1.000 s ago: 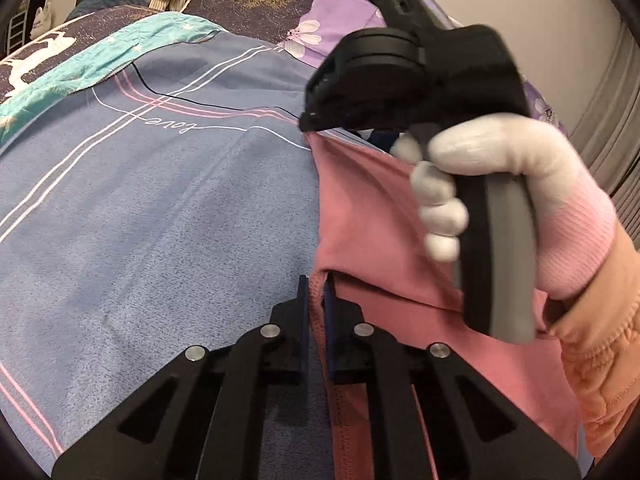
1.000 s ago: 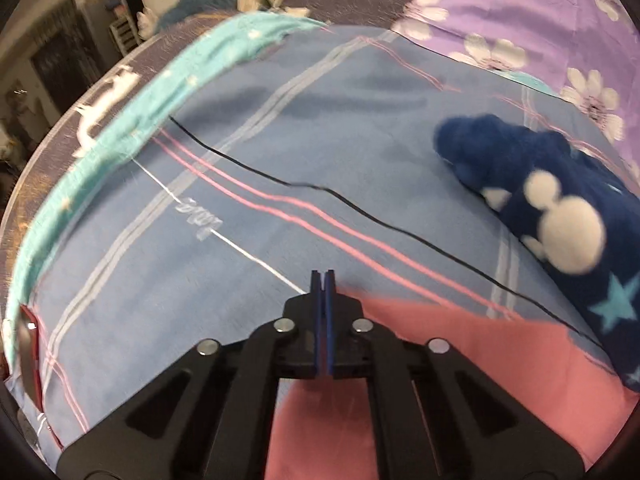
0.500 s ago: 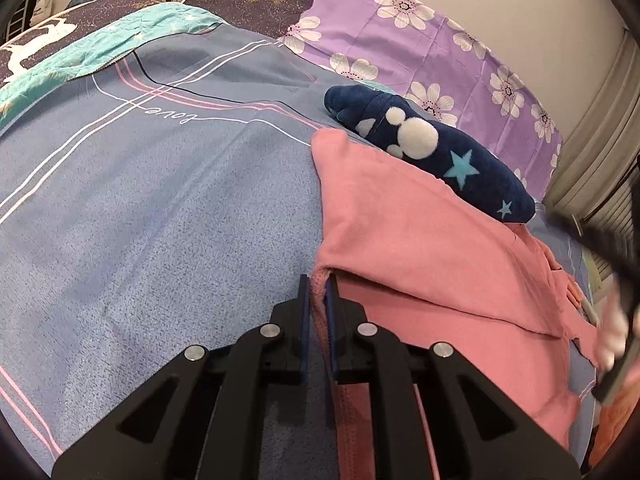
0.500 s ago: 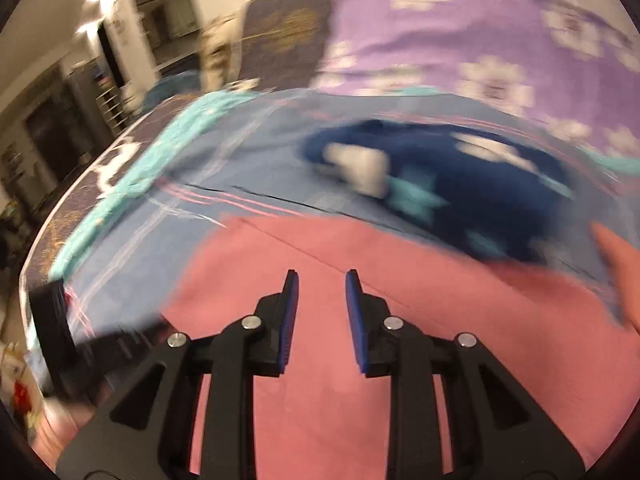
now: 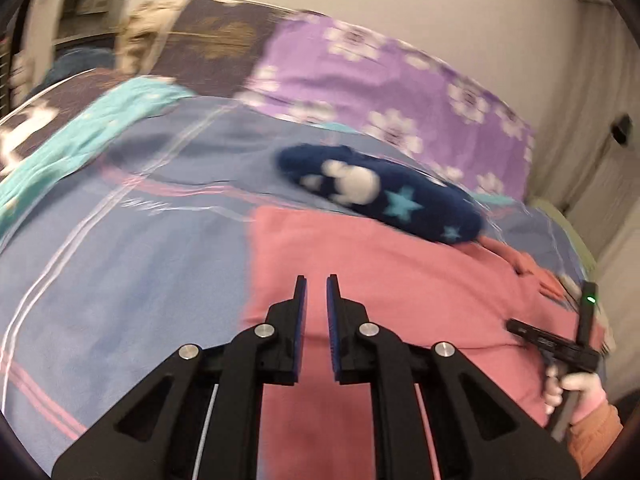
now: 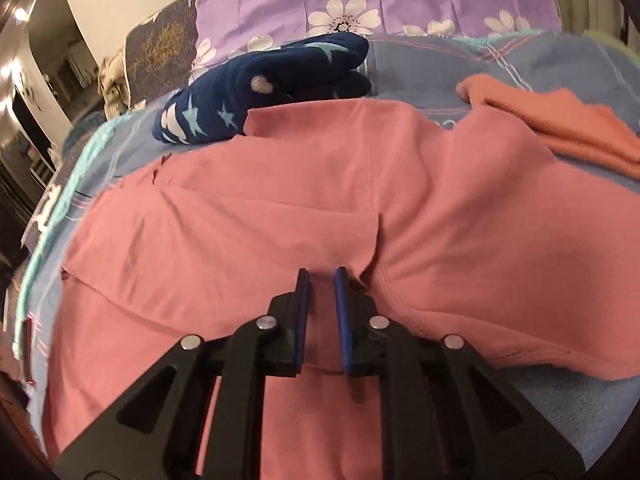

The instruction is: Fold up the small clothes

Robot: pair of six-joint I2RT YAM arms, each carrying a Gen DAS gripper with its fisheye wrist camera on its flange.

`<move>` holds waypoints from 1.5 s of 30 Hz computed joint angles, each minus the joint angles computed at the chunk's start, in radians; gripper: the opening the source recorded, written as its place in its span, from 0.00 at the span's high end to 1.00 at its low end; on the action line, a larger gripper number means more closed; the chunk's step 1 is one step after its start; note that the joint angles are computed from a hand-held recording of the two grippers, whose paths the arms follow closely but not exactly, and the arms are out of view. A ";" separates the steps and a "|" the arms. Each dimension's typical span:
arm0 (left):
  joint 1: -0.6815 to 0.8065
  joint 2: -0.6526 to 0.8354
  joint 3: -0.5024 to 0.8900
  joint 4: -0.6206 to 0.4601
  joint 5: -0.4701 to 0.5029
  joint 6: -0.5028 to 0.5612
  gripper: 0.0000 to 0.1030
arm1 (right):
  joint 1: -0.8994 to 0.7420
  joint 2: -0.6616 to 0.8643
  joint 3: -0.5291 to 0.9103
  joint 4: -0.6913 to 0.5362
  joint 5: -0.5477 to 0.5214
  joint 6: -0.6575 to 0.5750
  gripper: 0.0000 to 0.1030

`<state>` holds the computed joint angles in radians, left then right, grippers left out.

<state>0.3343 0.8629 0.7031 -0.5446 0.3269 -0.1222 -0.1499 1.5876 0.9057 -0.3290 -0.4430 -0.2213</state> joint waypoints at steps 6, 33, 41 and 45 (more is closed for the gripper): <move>-0.375 0.353 0.023 0.158 -0.262 -0.090 0.69 | -0.242 -0.063 0.033 -0.123 -0.203 -0.015 0.78; -0.446 0.358 -0.040 0.233 -0.344 -0.054 0.56 | -0.921 0.252 0.428 -0.116 -0.606 0.347 0.97; -0.431 0.350 -0.047 0.240 -0.317 -0.057 0.55 | -0.327 -0.145 0.165 -0.137 -0.641 0.242 0.97; -0.407 0.345 -0.053 0.249 -0.276 -0.059 0.55 | 0.000 -0.160 0.050 -0.075 -0.440 0.205 0.97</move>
<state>-0.0731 1.2079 0.6499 -0.2960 0.0512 -0.1808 -0.1495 1.4278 0.9554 -0.4037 -0.8831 -0.0161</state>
